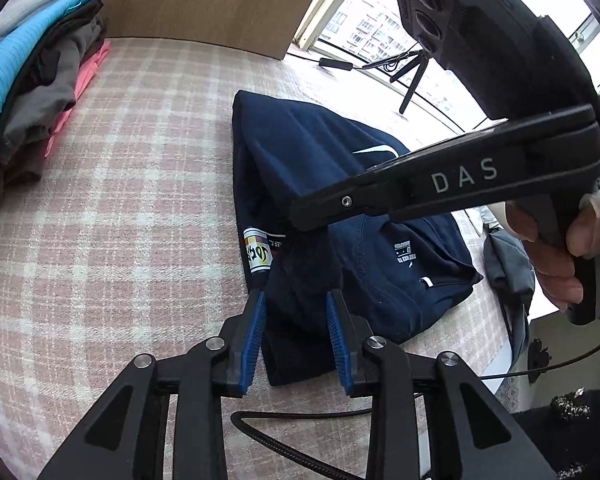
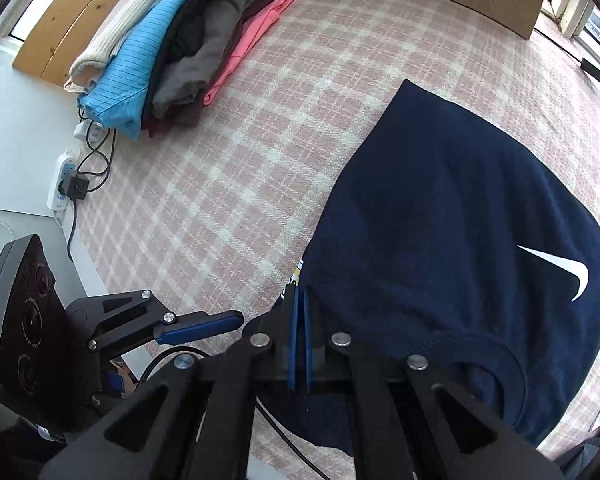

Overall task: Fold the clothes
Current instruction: 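Grasp the folded sweatshirt edge with both tools to lift it, then open both tools and release the folded navy sweatshirt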

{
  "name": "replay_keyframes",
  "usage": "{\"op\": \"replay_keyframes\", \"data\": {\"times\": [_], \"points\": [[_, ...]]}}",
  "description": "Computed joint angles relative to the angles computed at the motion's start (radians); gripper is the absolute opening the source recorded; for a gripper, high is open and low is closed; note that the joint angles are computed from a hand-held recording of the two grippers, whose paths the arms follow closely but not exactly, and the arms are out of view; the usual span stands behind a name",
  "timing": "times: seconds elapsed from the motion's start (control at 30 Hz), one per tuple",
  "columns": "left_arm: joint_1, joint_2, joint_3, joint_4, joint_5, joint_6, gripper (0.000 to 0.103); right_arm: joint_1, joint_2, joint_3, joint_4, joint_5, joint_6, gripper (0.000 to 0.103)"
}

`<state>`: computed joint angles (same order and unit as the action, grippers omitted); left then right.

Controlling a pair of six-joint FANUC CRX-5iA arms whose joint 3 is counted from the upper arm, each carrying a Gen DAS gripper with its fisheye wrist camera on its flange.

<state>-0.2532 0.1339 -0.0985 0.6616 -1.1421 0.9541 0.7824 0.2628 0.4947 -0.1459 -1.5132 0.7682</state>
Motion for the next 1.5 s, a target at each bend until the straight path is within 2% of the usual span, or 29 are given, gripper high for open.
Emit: {"op": "replay_keyframes", "data": {"times": [0.1,0.17,0.2,0.23,0.37,0.47,0.5,0.53,0.57,0.6,0.67,0.7,0.73,0.77,0.8,0.87,0.9,0.93,1.1,1.2,1.27,1.4,1.5], "points": [[-0.015,0.012,0.006,-0.009,0.001,-0.019,0.028,-0.007,-0.004,-0.010,-0.011,0.006,0.009,0.002],[-0.022,0.033,0.020,-0.014,-0.013,-0.020,0.014,-0.003,0.004,-0.004,-0.013,0.008,0.008,0.003],[-0.021,0.042,0.026,-0.005,-0.027,-0.025,0.003,-0.001,0.004,-0.005,-0.009,0.010,0.009,0.003],[-0.019,0.051,0.030,0.005,-0.042,-0.033,0.000,0.001,0.003,-0.008,-0.005,0.012,0.009,0.003],[0.001,0.059,0.020,0.097,-0.117,-0.105,0.000,-0.006,0.006,-0.013,-0.008,0.041,-0.003,0.003],[0.011,0.021,0.014,0.050,-0.065,-0.081,0.000,-0.005,0.004,-0.019,-0.003,0.054,-0.005,0.003],[0.010,0.006,0.014,0.021,-0.037,-0.073,0.009,-0.007,0.004,-0.020,-0.006,0.055,-0.004,0.003],[0.011,0.004,0.021,0.006,-0.030,-0.055,0.026,-0.008,0.004,-0.020,-0.009,0.056,-0.003,0.003],[0.010,0.007,0.028,0.004,-0.028,-0.051,0.034,-0.009,0.005,-0.019,-0.010,0.053,-0.003,0.003],[0.007,0.010,0.035,0.005,-0.025,-0.049,0.039,-0.009,0.009,-0.017,-0.010,0.053,-0.002,0.003],[-0.004,0.024,0.057,-0.004,-0.026,-0.049,0.042,-0.008,0.012,-0.015,-0.010,0.053,-0.001,0.003],[-0.013,0.037,0.073,-0.014,-0.031,-0.050,0.052,-0.007,0.015,-0.013,-0.010,0.054,-0.002,0.003],[-0.021,0.050,0.090,-0.025,-0.036,-0.052,0.056,-0.005,0.018,-0.011,-0.009,0.055,-0.002,0.003],[-0.034,0.065,0.104,-0.039,-0.042,-0.046,0.056,-0.005,0.019,-0.010,-0.009,0.055,0.000,0.003],[-0.048,0.080,0.119,-0.053,-0.050,-0.038,0.053,-0.005,0.019,-0.010,-0.009,0.056,0.000,0.003],[-0.049,0.105,0.141,-0.054,-0.075,-0.023,0.031,-0.005,0.017,-0.011,-0.009,0.057,-0.002,0.003],[-0.048,0.117,0.151,-0.054,-0.088,-0.015,0.016,-0.007,0.015,-0.014,-0.012,0.060,-0.004,0.003],[-0.047,0.129,0.162,-0.053,-0.101,-0.007,0.012,-0.009,0.012,-0.016,-0.015,0.063,-0.006,0.003],[-0.018,0.158,0.182,0.027,-0.188,-0.026,0.010,-0.011,0.006,-0.022,-0.016,0.078,-0.014,0.003],[0.031,0.231,0.152,0.197,-0.301,0.018,0.017,-0.022,-0.005,-0.046,-0.041,0.121,-0.008,0.003],[0.045,0.243,0.147,0.154,-0.301,0.071,0.017,-0.038,0.002,-0.038,-0.081,0.108,0.001,0.005],[0.056,0.226,0.120,0.131,-0.278,0.055,0.014,-0.029,-0.179,-0.221,-0.050,0.306,-0.049,0.007],[0.045,0.231,0.152,0.111,-0.272,0.062,0.014,0.036,-0.397,-0.448,0.126,0.446,-0.223,0.023]]}}
